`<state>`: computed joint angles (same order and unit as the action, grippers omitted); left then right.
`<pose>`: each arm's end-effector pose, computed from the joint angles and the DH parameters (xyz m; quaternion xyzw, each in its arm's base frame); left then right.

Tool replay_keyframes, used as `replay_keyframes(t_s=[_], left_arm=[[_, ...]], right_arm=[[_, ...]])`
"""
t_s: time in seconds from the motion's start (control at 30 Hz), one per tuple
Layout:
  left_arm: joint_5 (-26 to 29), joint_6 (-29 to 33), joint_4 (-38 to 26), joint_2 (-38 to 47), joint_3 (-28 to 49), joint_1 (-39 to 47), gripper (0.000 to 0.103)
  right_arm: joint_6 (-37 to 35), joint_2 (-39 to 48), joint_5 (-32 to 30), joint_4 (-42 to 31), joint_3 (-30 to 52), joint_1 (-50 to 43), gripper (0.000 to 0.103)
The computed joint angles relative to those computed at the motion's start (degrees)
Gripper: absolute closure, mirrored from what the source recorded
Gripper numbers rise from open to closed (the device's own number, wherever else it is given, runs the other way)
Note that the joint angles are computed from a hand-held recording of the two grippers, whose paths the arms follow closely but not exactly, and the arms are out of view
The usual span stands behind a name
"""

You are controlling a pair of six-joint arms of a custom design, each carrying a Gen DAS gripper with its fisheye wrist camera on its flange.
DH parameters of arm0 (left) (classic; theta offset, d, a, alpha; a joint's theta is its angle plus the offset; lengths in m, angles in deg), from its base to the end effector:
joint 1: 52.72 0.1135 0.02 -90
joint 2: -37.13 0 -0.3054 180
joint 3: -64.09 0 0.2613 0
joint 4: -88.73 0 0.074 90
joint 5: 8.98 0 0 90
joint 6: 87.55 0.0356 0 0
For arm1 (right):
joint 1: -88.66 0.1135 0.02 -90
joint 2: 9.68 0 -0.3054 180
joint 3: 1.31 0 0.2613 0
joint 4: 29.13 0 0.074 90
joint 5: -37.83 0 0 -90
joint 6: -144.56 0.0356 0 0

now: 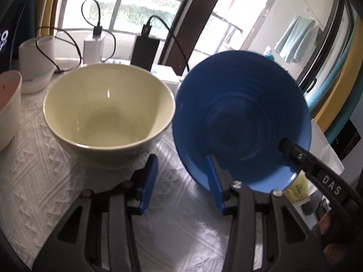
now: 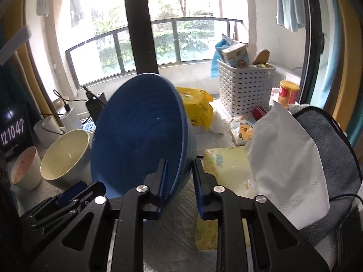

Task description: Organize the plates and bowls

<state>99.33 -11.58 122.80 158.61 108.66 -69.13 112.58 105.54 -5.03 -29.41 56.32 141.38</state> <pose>0.3016 -0.1005 0.0461 0.0824 0.9033 -0.2444 0.3428 0.2282 0.2566 0.0860 0.1513 0.8747 -0.0097 0.4603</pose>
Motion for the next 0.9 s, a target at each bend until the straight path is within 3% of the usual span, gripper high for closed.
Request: replay_keyframes(t_s=[0.17,0.43,0.63,0.77,0.9], left_arm=[[0.2,-0.4,1.7,0.3,-0.5,-0.1,0.058],[1.5,1.3,7.2,-2.7,-5.7,0.6,0.059],[2.1,3.5,8.8,-4.3,-9.4,2.3,0.071],[2.6,5.7,5.5,-7.6,-9.9,3.7,0.074],[2.7,6.8,6.4,-10.6,-12.8,4.6,0.077]], right_arm=[[1.2,-1.9,-0.8,1.1,-2.7,0.1,0.098],[1.7,-2.6,-0.2,-2.6,-1.1,3.0,0.098],[4.4,-3.4,0.0,-5.6,-0.6,4.6,0.098],[6.5,-4.0,0.3,-8.6,0.1,6.0,0.097],[8.6,-4.3,0.7,-11.3,0.7,7.6,0.095]])
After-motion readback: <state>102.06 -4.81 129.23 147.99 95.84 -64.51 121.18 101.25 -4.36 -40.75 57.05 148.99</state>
